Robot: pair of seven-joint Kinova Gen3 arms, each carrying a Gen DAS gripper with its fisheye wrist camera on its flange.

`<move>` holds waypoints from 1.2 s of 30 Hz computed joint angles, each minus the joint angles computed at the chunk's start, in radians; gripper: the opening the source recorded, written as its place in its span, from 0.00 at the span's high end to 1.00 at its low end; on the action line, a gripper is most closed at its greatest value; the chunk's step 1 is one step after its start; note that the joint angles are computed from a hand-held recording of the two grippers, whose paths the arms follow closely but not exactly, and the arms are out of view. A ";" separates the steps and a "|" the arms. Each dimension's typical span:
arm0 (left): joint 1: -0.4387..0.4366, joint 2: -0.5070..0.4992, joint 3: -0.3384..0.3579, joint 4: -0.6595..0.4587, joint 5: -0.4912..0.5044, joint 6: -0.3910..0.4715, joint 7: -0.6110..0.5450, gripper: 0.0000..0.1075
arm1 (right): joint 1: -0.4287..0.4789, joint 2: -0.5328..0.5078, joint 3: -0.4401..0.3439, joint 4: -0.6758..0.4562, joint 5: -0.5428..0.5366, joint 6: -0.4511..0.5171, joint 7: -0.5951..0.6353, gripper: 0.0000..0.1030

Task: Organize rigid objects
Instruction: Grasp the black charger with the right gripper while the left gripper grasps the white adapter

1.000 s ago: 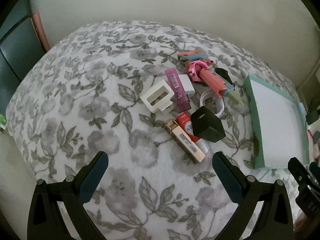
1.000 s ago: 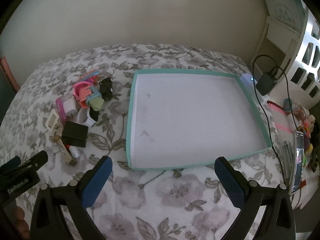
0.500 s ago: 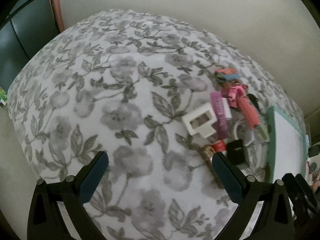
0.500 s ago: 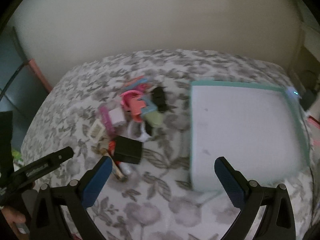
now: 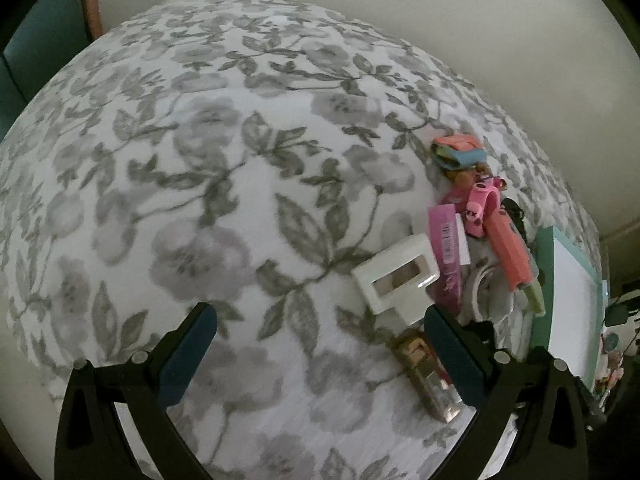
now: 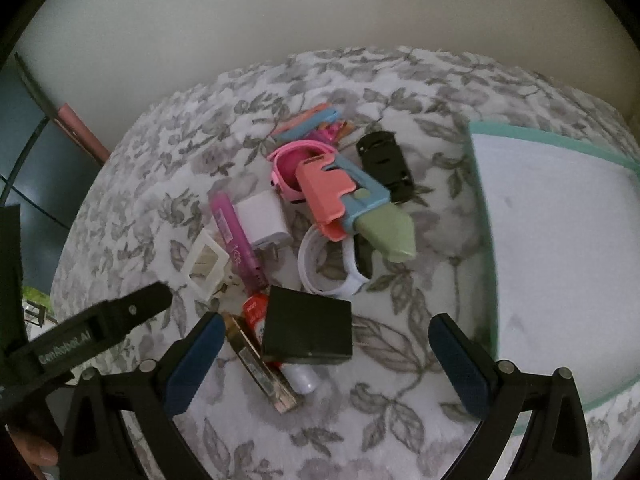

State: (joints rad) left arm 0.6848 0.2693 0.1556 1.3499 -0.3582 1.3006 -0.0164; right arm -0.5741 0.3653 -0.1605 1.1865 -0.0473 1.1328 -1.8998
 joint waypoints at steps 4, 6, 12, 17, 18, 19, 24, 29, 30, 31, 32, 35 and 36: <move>-0.026 0.016 -0.001 -0.005 0.025 -0.044 -0.036 0.04 | -0.009 0.030 0.001 -0.020 0.009 0.012 0.009 0.00; -0.028 0.025 -0.007 -0.013 0.028 -0.052 -0.047 0.04 | -0.011 0.040 0.002 -0.025 0.011 0.017 0.013 0.01; -0.031 0.056 -0.021 -0.042 0.027 -0.066 -0.082 0.04 | -0.016 0.061 0.009 -0.037 0.018 0.031 0.020 0.01; -0.033 0.080 -0.028 -0.058 0.047 -0.081 -0.127 0.17 | -0.016 0.069 0.010 -0.041 0.019 0.033 0.027 0.03; -0.036 0.079 -0.029 -0.053 0.054 -0.093 -0.135 0.19 | -0.016 0.071 0.010 -0.043 0.019 0.035 0.029 0.03; -0.034 0.077 -0.031 -0.049 0.055 -0.105 -0.139 0.22 | -0.017 0.072 0.011 -0.044 0.019 0.034 0.028 0.04; -0.026 0.080 -0.032 -0.058 0.050 -0.121 -0.178 0.37 | -0.017 0.073 0.012 -0.042 0.018 0.033 0.024 0.09; -0.008 0.091 -0.043 -0.081 0.033 -0.077 -0.190 0.56 | -0.011 0.071 0.008 -0.040 0.006 0.031 0.032 0.15; -0.009 0.089 -0.044 -0.078 0.034 -0.079 -0.190 0.58 | -0.008 0.068 0.006 -0.036 0.002 0.029 0.036 0.17; -0.008 0.085 -0.044 -0.073 0.032 -0.081 -0.191 0.60 | -0.007 0.067 0.004 -0.035 -0.001 0.027 0.039 0.19; -0.006 0.086 -0.044 -0.076 0.029 -0.075 -0.193 0.61 | -0.005 0.066 0.004 -0.034 -0.005 0.027 0.041 0.19; -0.002 0.082 -0.043 -0.075 0.023 -0.064 -0.192 0.65 | 0.001 0.064 0.000 -0.030 -0.018 0.020 0.050 0.24; 0.003 0.082 -0.044 -0.080 0.016 -0.054 -0.185 0.69 | 0.004 0.063 -0.003 -0.029 -0.025 0.017 0.054 0.27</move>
State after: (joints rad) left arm 0.6881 0.3518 0.1112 1.2704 -0.3423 1.2464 -0.2016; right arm -0.5703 0.4280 -0.1630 1.1578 -0.0719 1.1497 -1.8462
